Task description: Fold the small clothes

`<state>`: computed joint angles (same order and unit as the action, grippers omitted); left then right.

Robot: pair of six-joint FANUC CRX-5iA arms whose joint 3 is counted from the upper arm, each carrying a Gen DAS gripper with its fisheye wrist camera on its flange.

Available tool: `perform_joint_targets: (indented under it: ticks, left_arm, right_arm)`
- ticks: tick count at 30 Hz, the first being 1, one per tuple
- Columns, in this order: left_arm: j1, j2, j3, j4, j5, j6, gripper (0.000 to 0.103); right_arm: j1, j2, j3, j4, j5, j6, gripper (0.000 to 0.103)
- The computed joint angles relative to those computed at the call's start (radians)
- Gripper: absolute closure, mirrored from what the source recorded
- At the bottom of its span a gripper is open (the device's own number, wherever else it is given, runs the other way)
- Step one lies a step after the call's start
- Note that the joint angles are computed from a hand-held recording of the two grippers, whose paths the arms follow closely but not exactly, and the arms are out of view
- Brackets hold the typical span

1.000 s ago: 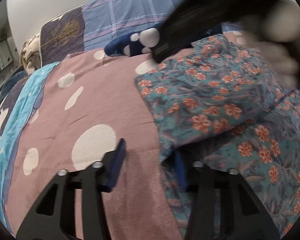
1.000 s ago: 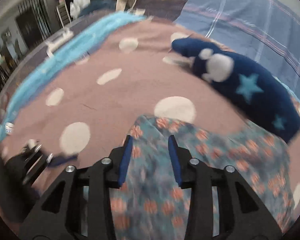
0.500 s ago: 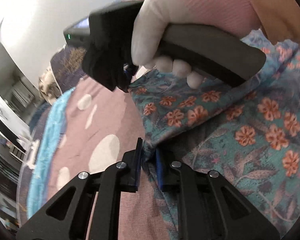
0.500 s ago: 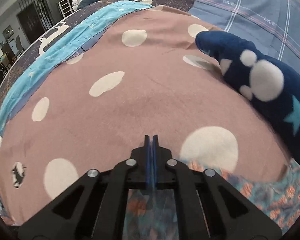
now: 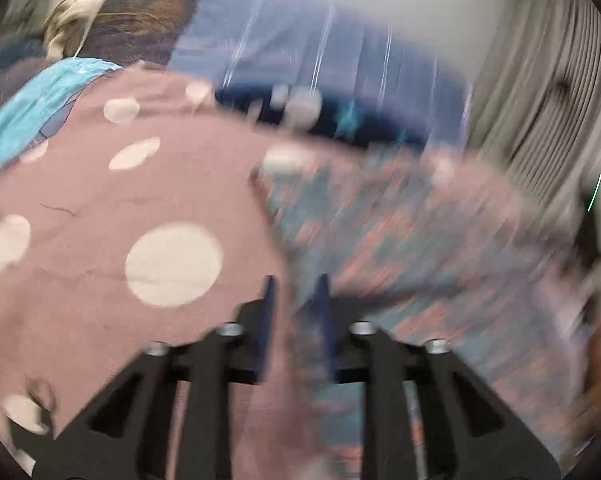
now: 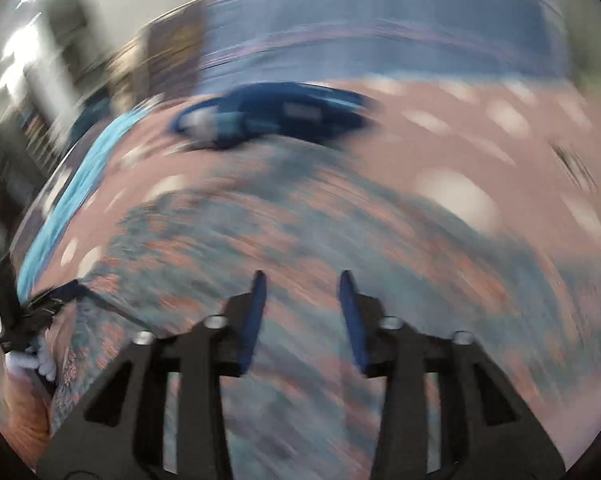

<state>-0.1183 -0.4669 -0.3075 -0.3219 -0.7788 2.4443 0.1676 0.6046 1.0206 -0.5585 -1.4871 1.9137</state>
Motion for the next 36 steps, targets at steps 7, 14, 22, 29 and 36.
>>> perform_joint_targets:
  ticks: [7, 14, 22, 29, 36]
  left_arm:
    - [-0.082, 0.205, 0.217, 0.029, 0.019, -0.118, 0.082]
    - [-0.143, 0.52, 0.475, -0.114, -0.356, -0.12, 0.051]
    - [-0.132, 0.51, 0.457, -0.104, -0.341, -0.119, 0.039]
    - [-0.141, 0.528, 0.477, -0.118, -0.36, -0.116, 0.031]
    - [-0.132, 0.522, 0.467, -0.104, -0.346, -0.12, 0.027]
  right_arm:
    - [-0.061, -0.031, -0.098, -0.123, -0.025, 0.012, 0.087]
    - [-0.065, -0.031, -0.14, -0.095, 0.011, -0.06, 0.056]
    - [-0.039, -0.047, -0.154, -0.053, 0.029, -0.037, 0.092]
    - [-0.076, -0.083, -0.217, 0.024, 0.076, -0.04, 0.099]
    - [-0.22, -0.225, -0.358, -0.093, 0.429, -0.039, 0.052]
